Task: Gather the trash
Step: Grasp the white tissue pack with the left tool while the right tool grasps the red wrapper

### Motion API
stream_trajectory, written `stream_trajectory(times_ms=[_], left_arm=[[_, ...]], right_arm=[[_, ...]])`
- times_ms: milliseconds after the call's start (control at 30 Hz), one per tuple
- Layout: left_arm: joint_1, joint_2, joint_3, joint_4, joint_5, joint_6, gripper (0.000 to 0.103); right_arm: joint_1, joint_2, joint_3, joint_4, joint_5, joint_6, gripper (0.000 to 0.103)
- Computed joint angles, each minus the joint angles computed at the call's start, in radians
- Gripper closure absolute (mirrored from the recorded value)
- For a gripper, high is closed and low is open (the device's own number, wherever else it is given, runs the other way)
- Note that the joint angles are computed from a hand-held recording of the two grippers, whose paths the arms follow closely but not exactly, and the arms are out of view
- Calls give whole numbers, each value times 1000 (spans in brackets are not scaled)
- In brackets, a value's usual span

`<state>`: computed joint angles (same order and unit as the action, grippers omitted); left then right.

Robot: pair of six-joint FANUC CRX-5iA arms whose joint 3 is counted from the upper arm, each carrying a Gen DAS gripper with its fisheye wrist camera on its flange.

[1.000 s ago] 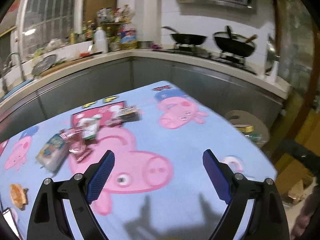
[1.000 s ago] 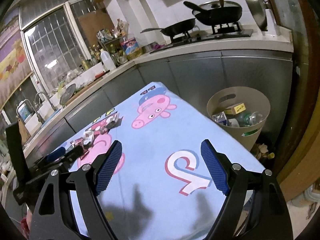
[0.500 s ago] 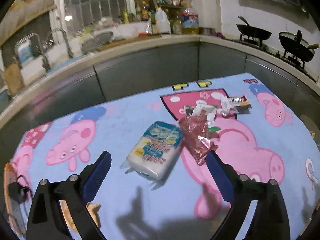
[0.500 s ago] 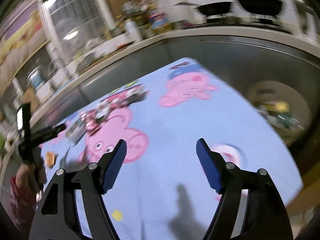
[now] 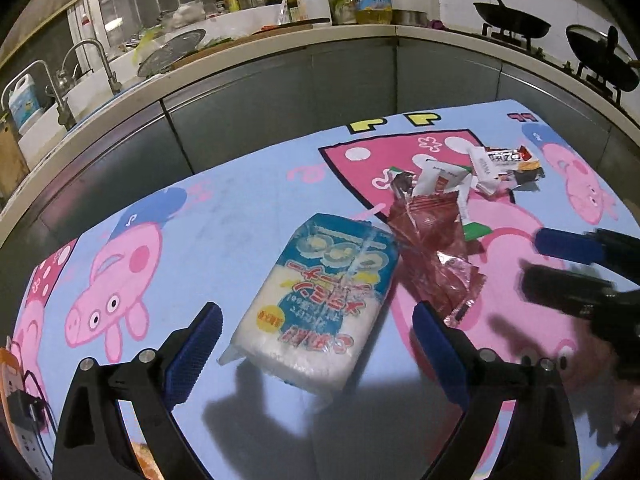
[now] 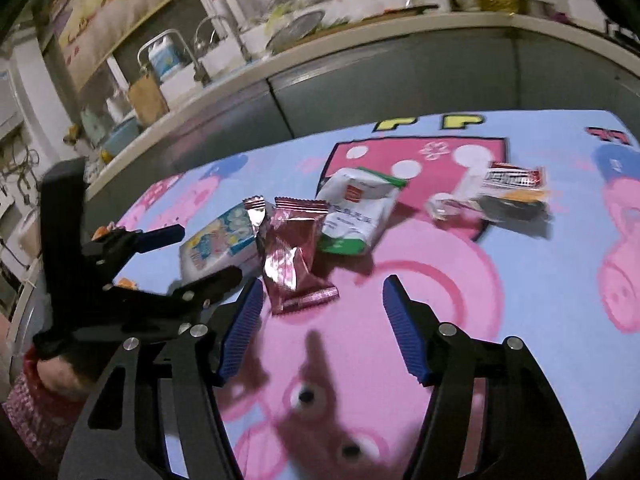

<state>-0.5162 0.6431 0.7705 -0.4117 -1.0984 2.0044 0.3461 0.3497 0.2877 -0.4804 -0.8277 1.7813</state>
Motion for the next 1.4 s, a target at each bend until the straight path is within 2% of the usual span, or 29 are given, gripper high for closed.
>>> stream_trajectory(times_ms=[133,233,267,333,367,433,467,700,833,967,1133,1267,1333,1400], left_arm=[[16,4,-10,33,17,-13,10],[25,13,-5,56,12,-20,21],[29,16,-5,69,10,-22,28],[36,17,-11,94,15,-25,33],[38,12,-21,102,25,-23,36],[44,-3,-52,132,54,-30,39],[48,-15,-76,156,75,-37,40],[19,-130,-248,190,171,15,40],[-26,-213,-359,186,234,63,40],[-77,-241,-421,265,288,24,40],[-152,-172,-348,318,286,-79,38],[-204,-67,-198,291,201,-106,37],[-221,-32,-144,274,169,-103,35],[-240,-1,-92,231,132,-87,27]], right_arm=[[-19,68,83,-59,-63,-2,43],[-27,101,127,-91,-90,3,50],[-27,103,131,-95,-95,4,54],[-26,111,142,-109,-112,8,60],[-25,114,145,-110,-120,10,64],[-15,115,145,-102,-141,10,81],[-8,115,145,-95,-143,4,97],[-31,-34,-20,-136,-86,31,99],[-89,-181,-181,-188,-90,65,99],[-183,-314,-329,-214,-131,39,99],[-300,-500,-513,-223,-121,-35,99],[-331,-584,-610,-134,-85,-141,96],[-363,-604,-638,-131,-81,-159,95],[-373,-612,-655,-122,-70,-176,88]])
